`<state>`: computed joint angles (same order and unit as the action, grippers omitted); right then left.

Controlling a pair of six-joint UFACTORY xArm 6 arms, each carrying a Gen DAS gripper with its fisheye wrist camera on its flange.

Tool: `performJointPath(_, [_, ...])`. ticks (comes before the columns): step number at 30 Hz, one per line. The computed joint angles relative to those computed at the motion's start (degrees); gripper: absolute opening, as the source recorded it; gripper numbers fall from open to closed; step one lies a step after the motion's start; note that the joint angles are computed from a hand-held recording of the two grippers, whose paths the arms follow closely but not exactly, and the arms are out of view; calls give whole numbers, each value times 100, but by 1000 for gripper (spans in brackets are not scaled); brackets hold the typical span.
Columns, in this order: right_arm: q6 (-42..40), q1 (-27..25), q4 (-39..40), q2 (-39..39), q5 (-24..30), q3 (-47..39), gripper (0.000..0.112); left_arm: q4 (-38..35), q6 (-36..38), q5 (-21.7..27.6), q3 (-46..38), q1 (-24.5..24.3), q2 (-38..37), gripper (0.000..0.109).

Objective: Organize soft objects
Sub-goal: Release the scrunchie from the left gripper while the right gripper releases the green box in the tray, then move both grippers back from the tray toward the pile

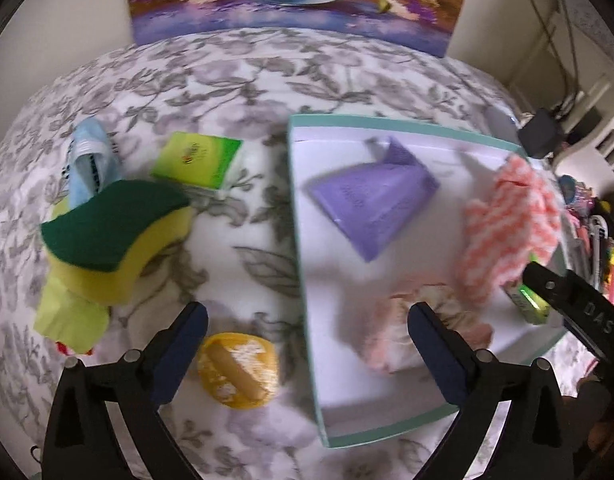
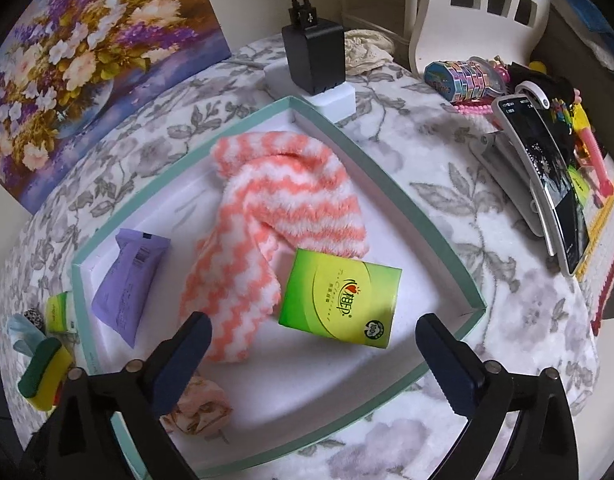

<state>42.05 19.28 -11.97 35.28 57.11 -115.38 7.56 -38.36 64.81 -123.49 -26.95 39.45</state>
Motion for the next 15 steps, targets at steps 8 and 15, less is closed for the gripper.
performJointPath(8, [-23,8,-7,-85,-89,77,103,-42,-73,48,1,87,-90,100])
performJointPath(15, [-218,210,-80,-76,-9,-100,103,-119,-320,-36,496,270,-602,100])
